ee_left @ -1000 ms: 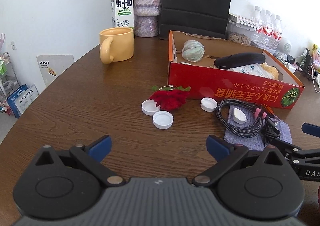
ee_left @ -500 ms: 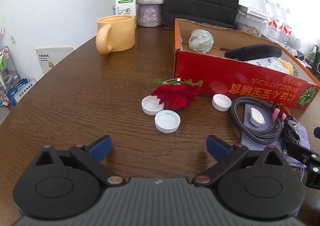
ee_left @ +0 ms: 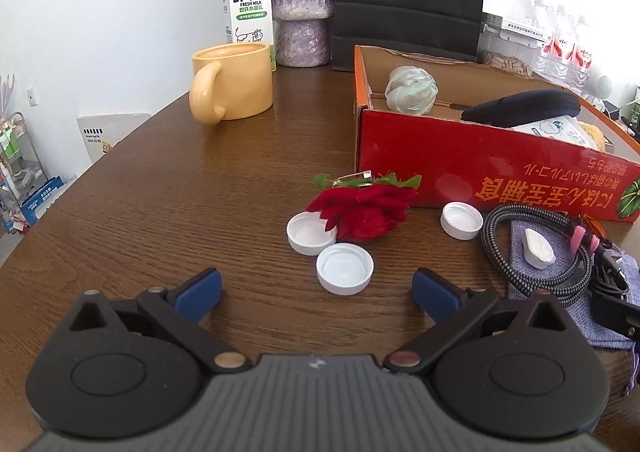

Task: Organize objects
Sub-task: 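Grasp a white bottle cap with the left gripper while right moves to the black cable, then grasp the black cable on the purple pouch with the right gripper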

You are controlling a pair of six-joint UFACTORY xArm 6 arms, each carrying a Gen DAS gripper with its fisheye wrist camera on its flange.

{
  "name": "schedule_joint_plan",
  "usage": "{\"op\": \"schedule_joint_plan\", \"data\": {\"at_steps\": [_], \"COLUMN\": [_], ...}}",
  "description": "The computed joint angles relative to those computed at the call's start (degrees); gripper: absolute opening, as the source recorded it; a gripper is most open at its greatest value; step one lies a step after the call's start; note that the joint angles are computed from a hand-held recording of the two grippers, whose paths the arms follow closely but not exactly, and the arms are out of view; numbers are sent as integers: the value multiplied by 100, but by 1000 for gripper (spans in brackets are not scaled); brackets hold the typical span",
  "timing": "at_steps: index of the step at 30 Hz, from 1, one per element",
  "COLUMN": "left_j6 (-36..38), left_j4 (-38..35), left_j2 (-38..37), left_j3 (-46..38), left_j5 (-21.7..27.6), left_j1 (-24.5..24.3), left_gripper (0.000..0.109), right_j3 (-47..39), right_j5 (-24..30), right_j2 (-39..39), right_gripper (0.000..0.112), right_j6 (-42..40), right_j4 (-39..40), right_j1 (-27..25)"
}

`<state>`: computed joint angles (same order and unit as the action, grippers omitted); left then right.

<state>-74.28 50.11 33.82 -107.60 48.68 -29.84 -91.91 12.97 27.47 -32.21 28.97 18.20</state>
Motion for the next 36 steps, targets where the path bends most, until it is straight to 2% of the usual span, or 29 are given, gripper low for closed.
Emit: {"op": "schedule_joint_plan", "data": {"at_steps": [3, 6, 9, 10, 16, 20, 25, 30, 34, 36], "left_j6": [-25, -91, -149, -164, -153, -180, -299, -404, -509, -531], "left_j4": [29, 156, 332, 368, 372, 347, 375, 456, 514, 530], "left_j2": [16, -31, -55, -69, -65, -95, -264, -481, -661, -739], "left_j3": [-23, 53, 88, 111, 120, 151, 359, 597, 800, 884], "left_j5": [14, -85, -223, -277, -404, -402, -421, -421, -437, -441], "left_j1": [-12, -30, -61, -65, -59, -64, -108, -172, -224, -246], "left_gripper": [103, 88, 51, 31, 30, 29, 29, 29, 29, 29], "right_j3": [-153, -296, -339, -343, -264, -197, 11, 234, 492, 613], "right_j5": [62, 81, 60, 72, 65, 12, -145, -165, -194, -167], "right_j2": [101, 201, 233, 229, 141, 85, -81, -291, -557, -675], "right_gripper": [83, 82, 78, 72, 50, 46, 33, 27, 15, 14], "right_j6": [79, 221, 207, 82, -681, -915, -1386, -1798, -2398, -2463], "right_j4": [-13, -91, -86, 19, 722, 961, 1375, 1793, 2442, 2508], "right_j1": [1, 2, 20, 28, 80, 98, 158, 170, 182, 163]}}
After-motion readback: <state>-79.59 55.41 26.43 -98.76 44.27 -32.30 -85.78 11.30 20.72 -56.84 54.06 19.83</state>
